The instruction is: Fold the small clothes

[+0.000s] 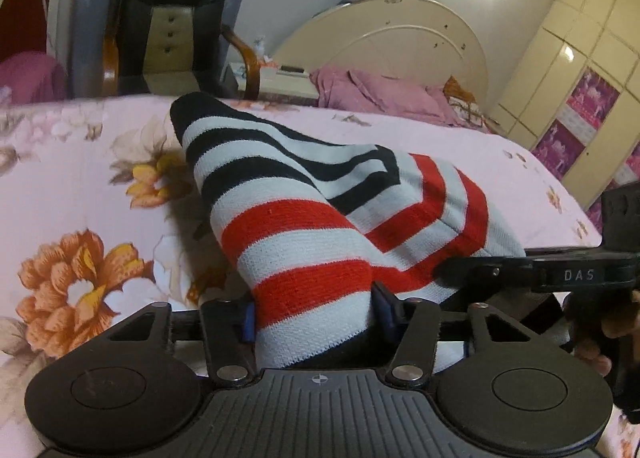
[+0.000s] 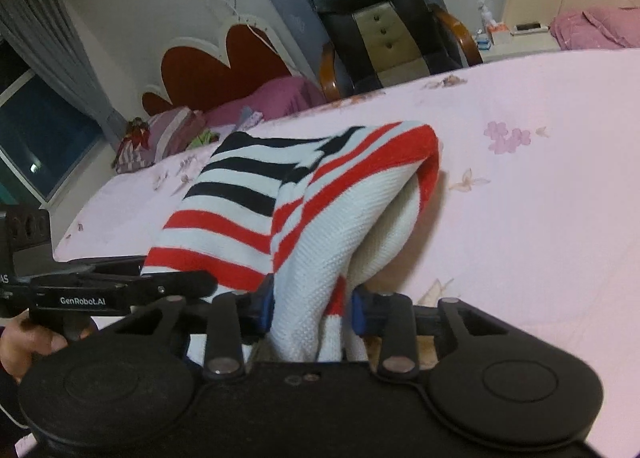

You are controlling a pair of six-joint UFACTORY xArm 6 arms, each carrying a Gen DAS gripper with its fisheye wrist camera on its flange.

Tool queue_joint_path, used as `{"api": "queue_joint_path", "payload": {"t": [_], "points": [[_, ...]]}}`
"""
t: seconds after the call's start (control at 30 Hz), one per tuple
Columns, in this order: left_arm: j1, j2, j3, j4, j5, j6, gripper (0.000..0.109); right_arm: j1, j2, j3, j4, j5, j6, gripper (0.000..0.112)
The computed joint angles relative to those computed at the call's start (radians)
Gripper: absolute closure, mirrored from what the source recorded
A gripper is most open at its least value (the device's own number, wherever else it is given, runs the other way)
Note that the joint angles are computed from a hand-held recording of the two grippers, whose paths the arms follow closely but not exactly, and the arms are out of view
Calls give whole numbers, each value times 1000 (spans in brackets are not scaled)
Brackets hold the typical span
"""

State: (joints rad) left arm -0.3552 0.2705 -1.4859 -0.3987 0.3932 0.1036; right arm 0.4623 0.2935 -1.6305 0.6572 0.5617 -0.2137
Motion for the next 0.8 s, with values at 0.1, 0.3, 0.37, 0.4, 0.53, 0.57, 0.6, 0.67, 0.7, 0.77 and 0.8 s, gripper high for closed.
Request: {"api": "queue_joint_path", "payload": {"t": [0.1,0.3,0.37,0.4,0.53,0.57,0.6,0.67,0.7,0.77,0.8], "points": [[-13,-24,7,51,-2,-13,57,11,-36,33,-9,-26,-6,78],[-14,-97,58,8,5,18,58,42,-65,36,-101,-37,56,79],[-8,-135,94,-20,0,43,58,56,-69,28,-134,-40,76,79],[-5,-151,108,-22,-1,48,58,65,-62,12,-151,-41,89,79],[26,-233,193,-29,-5,87,58,109,-35,-24,-194,-59,125,79],[39,-253,216,-28,-3,95,58,122,-23,-35,-199,-64,129,79],[52,-276,244,-35,-3,113,58,136,-7,-49,-202,-72,134,79],[88,-321,296,-71,4,166,58,164,32,-84,-185,-84,134,79],[113,-344,320,-99,20,201,58,178,55,-105,-178,-89,134,79],[160,-388,367,-132,42,257,58,210,108,-158,-177,-96,152,79],[184,-409,390,-140,52,279,57,225,126,-179,-181,-97,160,79]]}}
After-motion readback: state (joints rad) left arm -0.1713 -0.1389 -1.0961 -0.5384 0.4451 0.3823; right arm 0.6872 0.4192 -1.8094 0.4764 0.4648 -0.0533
